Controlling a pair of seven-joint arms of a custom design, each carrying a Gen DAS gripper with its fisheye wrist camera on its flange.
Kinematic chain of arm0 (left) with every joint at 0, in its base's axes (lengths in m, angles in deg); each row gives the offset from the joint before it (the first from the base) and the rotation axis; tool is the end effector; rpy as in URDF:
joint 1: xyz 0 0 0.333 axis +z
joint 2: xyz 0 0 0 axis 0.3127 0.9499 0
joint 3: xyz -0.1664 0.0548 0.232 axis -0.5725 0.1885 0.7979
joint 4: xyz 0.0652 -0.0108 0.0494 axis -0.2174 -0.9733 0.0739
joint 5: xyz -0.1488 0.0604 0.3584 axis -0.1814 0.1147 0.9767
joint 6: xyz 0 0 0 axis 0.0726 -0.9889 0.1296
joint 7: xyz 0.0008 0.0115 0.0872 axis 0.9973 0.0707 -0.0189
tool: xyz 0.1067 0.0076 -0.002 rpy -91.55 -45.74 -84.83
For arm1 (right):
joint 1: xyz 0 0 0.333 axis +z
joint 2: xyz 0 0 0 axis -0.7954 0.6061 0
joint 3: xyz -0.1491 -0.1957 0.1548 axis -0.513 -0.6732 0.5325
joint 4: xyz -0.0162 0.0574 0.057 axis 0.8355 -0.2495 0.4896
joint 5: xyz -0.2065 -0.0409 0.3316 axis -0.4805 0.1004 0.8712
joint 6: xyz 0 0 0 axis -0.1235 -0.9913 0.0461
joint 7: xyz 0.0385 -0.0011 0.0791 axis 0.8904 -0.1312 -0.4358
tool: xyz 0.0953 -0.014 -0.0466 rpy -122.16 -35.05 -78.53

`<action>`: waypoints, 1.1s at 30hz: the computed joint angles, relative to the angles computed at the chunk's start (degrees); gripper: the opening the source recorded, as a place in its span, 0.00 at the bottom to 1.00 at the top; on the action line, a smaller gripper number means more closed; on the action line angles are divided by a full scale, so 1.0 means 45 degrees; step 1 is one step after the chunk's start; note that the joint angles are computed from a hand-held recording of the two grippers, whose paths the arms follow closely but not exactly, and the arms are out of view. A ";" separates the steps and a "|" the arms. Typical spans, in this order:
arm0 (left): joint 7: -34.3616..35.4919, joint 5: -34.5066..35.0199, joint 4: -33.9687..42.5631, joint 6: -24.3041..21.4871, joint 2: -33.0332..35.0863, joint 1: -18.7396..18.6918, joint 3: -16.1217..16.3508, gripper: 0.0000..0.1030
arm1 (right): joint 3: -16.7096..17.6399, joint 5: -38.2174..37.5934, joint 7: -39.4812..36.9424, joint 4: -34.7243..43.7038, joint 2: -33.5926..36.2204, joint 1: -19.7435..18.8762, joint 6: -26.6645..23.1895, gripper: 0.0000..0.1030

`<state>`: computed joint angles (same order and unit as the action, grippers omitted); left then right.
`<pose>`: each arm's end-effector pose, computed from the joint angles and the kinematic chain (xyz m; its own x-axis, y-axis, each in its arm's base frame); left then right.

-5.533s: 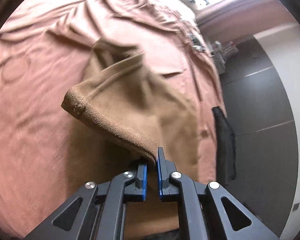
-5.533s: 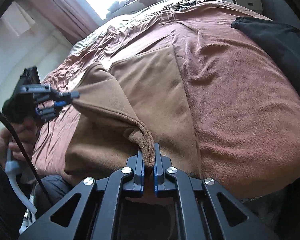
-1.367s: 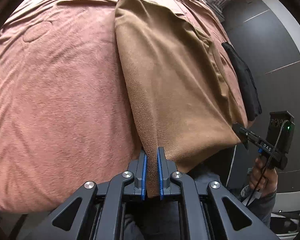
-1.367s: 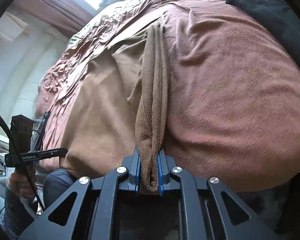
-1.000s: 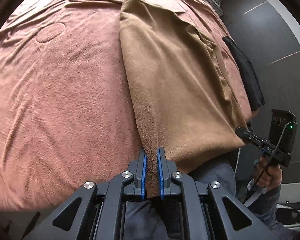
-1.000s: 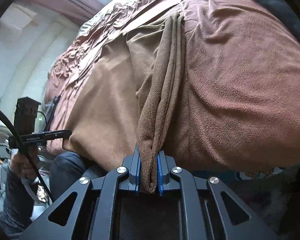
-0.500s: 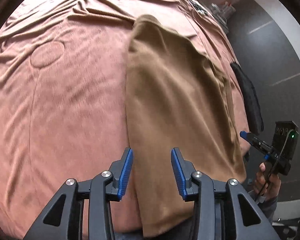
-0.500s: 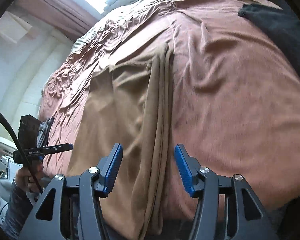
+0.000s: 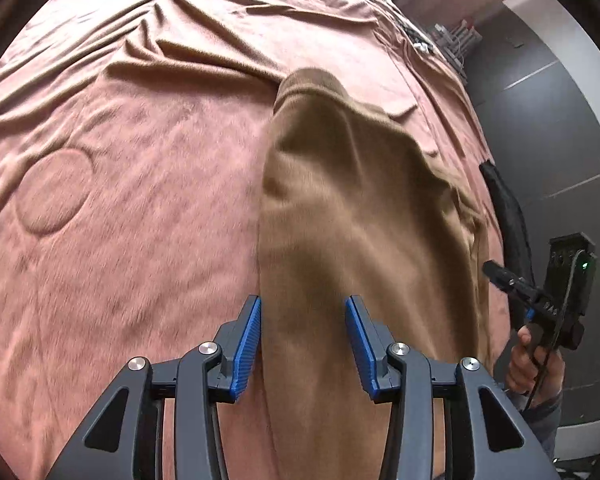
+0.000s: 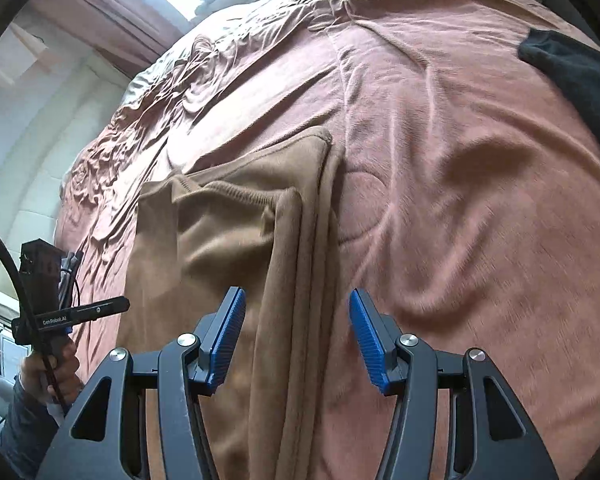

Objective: Fold small clothes
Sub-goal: 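Open both tools and lift them off the shirt, then close both tools on the end of the brown shirt strip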

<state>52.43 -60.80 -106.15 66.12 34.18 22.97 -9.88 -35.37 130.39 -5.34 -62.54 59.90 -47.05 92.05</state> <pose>0.5323 0.0253 0.3736 0.2462 -0.8320 0.4971 -0.8837 -0.4034 -0.2375 0.5848 0.0825 0.4605 0.4328 -0.7468 -0.5050 -0.8600 -0.1741 -0.4796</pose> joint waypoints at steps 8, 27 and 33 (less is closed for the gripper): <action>-0.0005 0.0230 0.0804 0.0668 0.0860 0.0073 -0.0112 0.44 | 0.0167 -0.0583 0.0582 0.0958 0.0864 -0.0138 0.0444 0.36; 0.1171 -0.1713 0.2956 0.0331 0.2814 0.0901 -0.0451 0.43 | 0.0516 0.1199 -0.0046 0.3354 0.3000 -0.1587 -0.3727 0.36; 0.1609 -0.2259 0.3599 0.0321 0.3474 0.1188 -0.0706 0.43 | 0.0963 0.0853 0.0112 0.5166 0.4402 -0.1908 -0.4384 0.36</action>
<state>59.67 -70.96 -89.96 67.56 49.81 28.32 -13.06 -31.03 134.23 -4.84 -39.29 79.71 -55.63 72.32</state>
